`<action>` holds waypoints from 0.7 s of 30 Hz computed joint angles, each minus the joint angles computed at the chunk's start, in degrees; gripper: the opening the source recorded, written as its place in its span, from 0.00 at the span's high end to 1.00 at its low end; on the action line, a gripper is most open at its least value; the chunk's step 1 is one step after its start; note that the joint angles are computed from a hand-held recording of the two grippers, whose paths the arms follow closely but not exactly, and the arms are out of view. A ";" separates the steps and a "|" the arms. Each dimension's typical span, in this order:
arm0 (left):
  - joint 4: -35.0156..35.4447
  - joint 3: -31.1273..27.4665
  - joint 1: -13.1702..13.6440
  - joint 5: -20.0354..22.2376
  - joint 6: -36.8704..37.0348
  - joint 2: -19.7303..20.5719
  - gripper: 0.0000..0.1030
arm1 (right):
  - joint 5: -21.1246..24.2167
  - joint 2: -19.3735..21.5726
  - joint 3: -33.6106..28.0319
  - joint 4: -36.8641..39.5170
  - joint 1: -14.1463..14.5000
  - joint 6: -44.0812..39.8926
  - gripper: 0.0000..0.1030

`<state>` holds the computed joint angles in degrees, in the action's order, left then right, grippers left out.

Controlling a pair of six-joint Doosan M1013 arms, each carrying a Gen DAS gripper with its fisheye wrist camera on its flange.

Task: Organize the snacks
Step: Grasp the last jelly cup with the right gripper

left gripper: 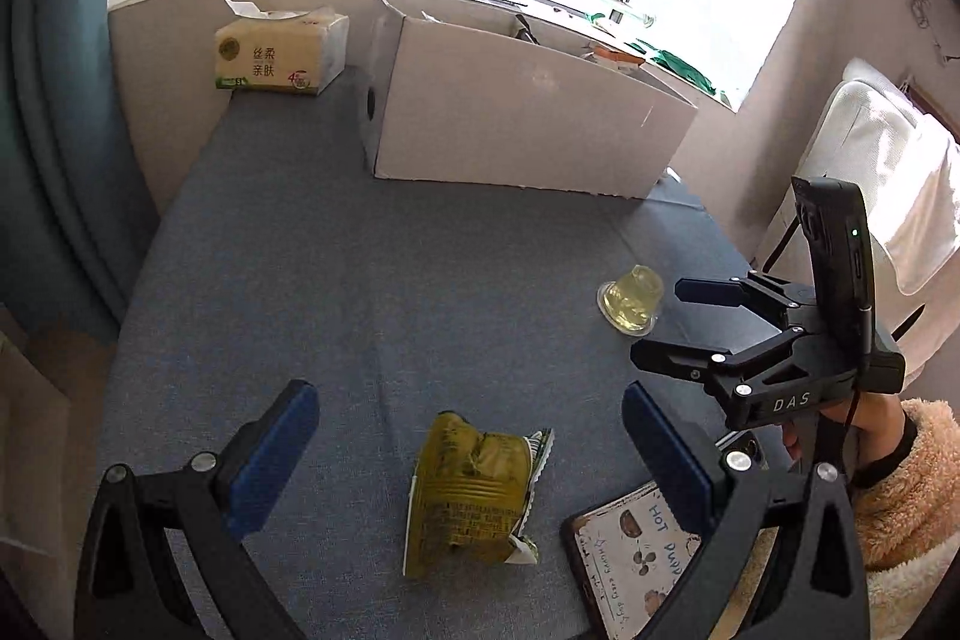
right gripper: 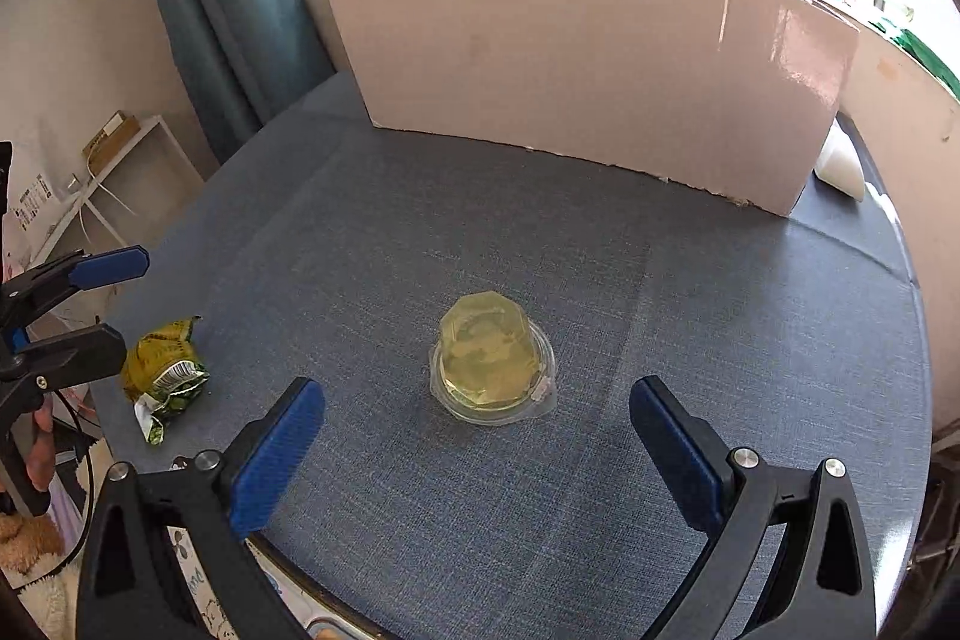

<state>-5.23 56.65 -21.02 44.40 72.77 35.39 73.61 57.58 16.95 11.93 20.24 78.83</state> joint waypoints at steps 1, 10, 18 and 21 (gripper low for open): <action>-0.07 0.19 0.06 -0.04 -0.06 -0.10 0.00 | -1.15 -0.77 1.69 0.43 0.05 -0.79 0.02; -0.99 -0.41 -0.18 1.84 2.19 0.45 0.00 | -3.50 -2.24 4.81 -0.67 -0.03 -0.83 0.99; -1.79 -0.37 -0.17 3.15 1.77 0.57 0.00 | -12.26 -5.91 11.63 0.73 -0.32 -1.36 0.14; -1.81 -0.14 -0.16 3.30 1.46 0.47 0.00 | -10.51 -4.15 8.19 -1.56 0.32 -1.27 0.14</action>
<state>-7.04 56.51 -21.18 47.70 74.23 35.86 63.10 53.43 25.14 10.37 20.56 77.56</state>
